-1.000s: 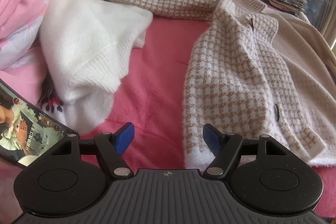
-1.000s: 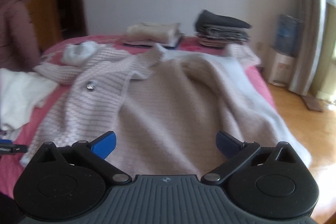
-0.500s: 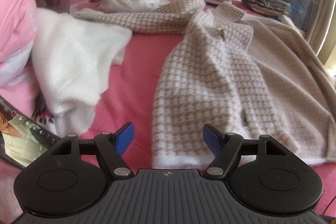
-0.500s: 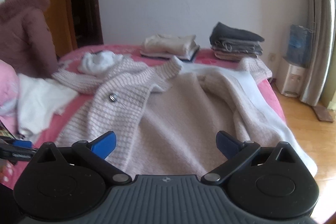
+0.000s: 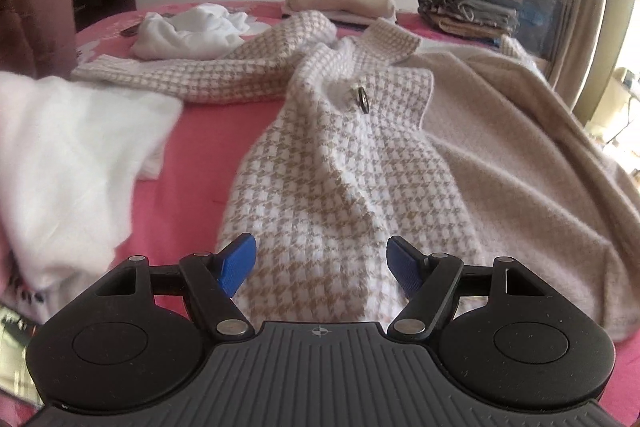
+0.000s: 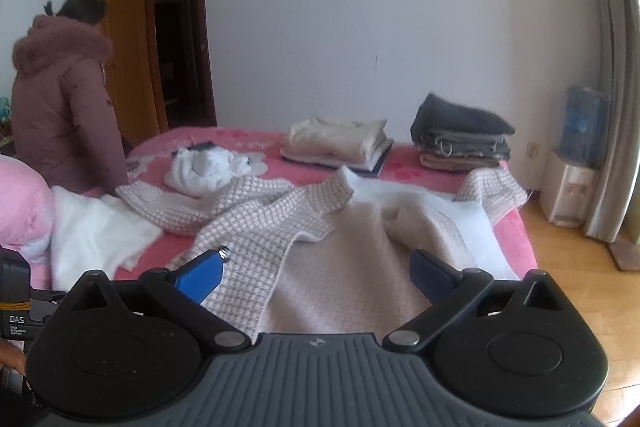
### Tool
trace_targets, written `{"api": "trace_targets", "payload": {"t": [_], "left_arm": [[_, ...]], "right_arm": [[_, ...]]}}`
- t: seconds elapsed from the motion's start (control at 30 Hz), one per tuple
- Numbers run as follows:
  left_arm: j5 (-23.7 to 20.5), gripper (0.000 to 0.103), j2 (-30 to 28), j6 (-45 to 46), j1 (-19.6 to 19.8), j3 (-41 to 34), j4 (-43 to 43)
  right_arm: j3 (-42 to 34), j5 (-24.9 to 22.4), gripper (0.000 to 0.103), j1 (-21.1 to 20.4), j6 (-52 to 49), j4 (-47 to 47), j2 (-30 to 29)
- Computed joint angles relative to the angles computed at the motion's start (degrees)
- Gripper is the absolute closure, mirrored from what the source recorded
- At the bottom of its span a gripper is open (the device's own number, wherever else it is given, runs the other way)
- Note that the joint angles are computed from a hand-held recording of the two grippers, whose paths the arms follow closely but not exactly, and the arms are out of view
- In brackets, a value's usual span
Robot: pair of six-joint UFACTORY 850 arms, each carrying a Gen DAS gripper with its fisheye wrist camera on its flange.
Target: Fold clothes
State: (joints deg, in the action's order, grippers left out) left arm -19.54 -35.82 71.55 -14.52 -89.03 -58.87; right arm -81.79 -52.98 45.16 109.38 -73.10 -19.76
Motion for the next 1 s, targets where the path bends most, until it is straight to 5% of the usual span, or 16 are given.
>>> {"api": "trace_targets", "payload": {"t": [0.17, 0.23, 0.37, 0.67, 0.8, 1.0], "left_arm": [[0.1, 0.030, -3.3, -3.5, -0.5, -3.0, 6.6], [-0.8, 0.030, -4.5, -5.9, -0.3, -4.2, 10.0], [-1.8, 0.030, -5.5, -7.0, -0.1, -5.2, 13.1], [-3.7, 0.023, -7.5, -8.3, 0.6, -7.5, 16.3], [-2.7, 0.021, -7.6, -8.0, 0.3, -7.4, 17.8], [-4.1, 0.021, -8.5, -9.1, 0.5, -8.8, 19.9]], "right_arm": [[0.9, 11.3, 0.025, -8.0, 1.0, 5.3, -1.8], [1.1, 16.1, 0.042, -11.7, 2.8, 7.9, -3.1], [-2.2, 19.9, 0.062, -17.4, -1.5, 14.2, -8.5], [-18.1, 17.2, 0.063, -23.2, -23.4, 19.9, -23.1], [-23.9, 11.9, 0.095, -23.2, -32.3, 21.3, -28.1], [-28.0, 5.4, 0.098, -24.0, -30.1, 13.6, -32.3]]}}
